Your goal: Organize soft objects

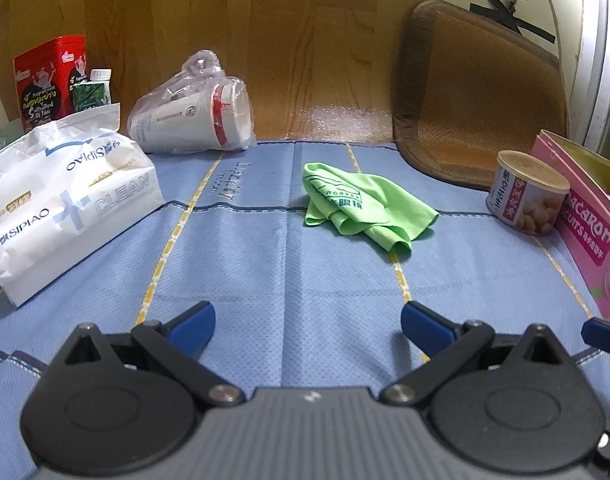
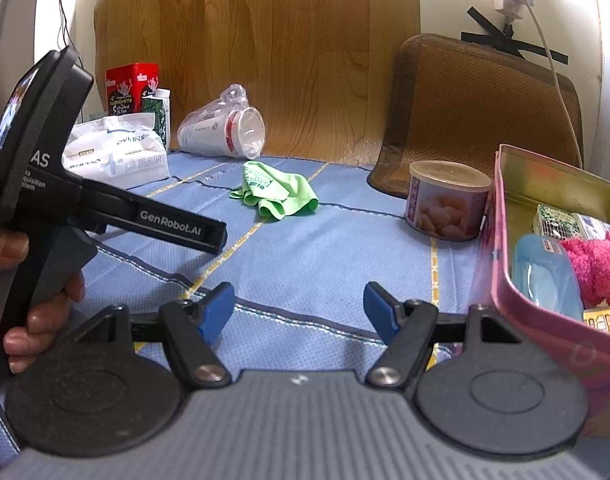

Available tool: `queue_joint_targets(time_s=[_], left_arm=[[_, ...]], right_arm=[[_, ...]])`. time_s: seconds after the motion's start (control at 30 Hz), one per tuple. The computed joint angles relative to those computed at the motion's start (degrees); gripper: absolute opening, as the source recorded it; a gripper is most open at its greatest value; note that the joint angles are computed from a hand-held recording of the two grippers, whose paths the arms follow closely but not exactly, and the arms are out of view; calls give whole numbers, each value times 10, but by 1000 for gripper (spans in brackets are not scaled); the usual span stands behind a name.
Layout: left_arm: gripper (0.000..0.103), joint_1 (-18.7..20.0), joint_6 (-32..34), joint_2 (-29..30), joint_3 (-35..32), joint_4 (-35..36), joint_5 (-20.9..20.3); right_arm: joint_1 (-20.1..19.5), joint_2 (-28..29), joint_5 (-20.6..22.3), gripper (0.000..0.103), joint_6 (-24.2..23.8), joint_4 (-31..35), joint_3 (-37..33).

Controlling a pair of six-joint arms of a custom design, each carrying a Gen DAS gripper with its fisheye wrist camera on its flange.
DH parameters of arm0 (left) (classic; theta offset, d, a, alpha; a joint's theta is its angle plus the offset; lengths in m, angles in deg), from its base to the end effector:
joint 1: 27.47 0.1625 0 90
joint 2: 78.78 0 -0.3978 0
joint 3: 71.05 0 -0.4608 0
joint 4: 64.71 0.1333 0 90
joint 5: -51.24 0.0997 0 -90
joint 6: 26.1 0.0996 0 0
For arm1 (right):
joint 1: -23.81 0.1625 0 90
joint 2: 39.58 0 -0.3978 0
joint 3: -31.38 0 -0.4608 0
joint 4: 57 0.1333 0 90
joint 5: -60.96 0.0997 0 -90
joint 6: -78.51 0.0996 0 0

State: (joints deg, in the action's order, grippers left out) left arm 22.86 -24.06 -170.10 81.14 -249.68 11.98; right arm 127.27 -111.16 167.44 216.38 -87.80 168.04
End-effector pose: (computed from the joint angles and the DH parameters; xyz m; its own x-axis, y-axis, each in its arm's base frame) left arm -0.0506 -0.3907 0.1614 -0.7449 0.0925 -0.6607 0.5555 0.6345 -0.5375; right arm 0.1819 -0.3088 -0.0142 -0.6441 -0.3639 0.6728 -0.7594 0.4094 -0.5056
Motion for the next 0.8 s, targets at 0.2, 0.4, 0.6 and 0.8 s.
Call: queue_joint_targets(time_s=[0.2, 0.4, 0.6, 0.8], left_arm=[[103, 9, -25, -3, -4, -10, 8], [103, 17, 17, 35, -18, -100, 55], [103, 48, 6, 26, -37, -108, 50], [101, 55, -19, 20, -38, -99, 51]], right_arm=[[8, 17, 10, 74, 10, 23, -24], [27, 54, 24, 80, -2, 36, -68], [45, 103, 45, 84, -1, 58, -134], [47, 162, 64, 92, 94, 129, -229]])
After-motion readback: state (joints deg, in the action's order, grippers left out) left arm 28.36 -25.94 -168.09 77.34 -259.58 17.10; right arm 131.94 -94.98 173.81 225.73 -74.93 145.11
